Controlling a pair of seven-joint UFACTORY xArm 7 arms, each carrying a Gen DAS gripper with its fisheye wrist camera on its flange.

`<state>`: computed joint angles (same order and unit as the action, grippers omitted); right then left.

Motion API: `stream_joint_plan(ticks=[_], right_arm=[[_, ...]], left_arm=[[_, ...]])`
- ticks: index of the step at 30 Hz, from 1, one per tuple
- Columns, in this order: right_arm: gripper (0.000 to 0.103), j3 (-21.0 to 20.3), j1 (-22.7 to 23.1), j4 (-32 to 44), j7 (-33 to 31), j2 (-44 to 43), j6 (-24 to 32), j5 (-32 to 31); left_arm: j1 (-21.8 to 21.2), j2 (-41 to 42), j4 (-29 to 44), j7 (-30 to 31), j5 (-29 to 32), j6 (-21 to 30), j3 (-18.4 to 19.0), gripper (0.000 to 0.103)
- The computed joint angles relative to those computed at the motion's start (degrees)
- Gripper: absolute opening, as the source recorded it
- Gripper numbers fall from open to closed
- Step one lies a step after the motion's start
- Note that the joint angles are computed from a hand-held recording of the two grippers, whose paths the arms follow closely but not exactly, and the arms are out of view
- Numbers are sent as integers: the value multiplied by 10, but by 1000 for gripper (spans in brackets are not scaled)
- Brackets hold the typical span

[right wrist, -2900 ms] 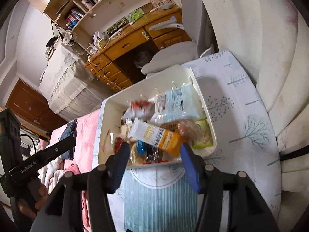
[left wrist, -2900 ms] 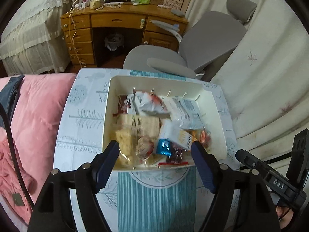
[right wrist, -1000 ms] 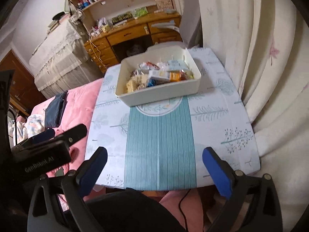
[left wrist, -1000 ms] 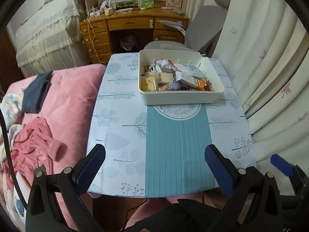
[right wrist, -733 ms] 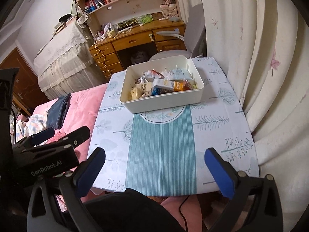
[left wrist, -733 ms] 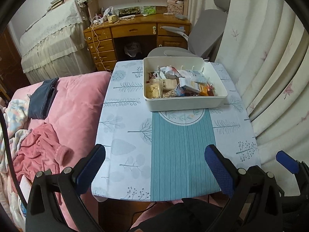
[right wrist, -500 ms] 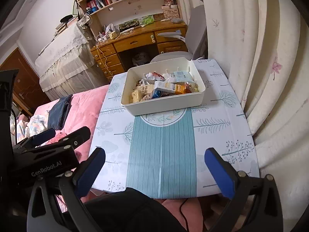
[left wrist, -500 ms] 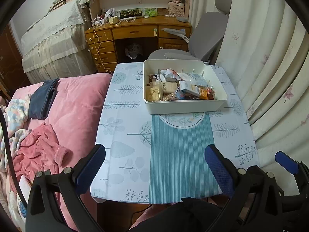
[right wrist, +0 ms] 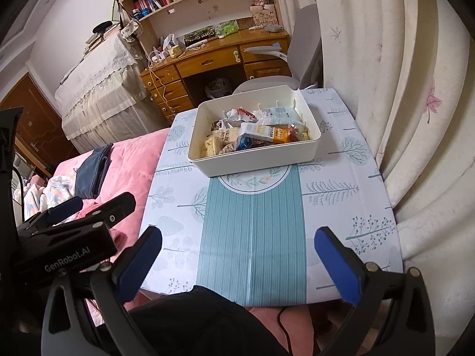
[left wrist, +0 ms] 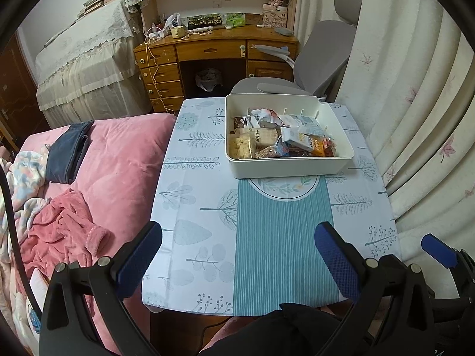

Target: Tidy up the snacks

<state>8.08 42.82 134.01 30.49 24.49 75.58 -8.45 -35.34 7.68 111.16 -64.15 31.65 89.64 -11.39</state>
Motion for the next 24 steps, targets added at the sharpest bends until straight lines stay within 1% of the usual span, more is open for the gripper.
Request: stream_joint_plan(ticks=[4,11,24], right_arm=[[103,-2,7,20,4,15,10,-2],[103,-2,5,9,4,13,6,3],[103,-3,2,19,-7,20,16,9]], left_arm=[[2,-2,-3,0,-4,-2,1,102],[11,-13,-24,-5,-12,-13,-2,102],[19,-20,-36,-8,-14,-19,-8,102]])
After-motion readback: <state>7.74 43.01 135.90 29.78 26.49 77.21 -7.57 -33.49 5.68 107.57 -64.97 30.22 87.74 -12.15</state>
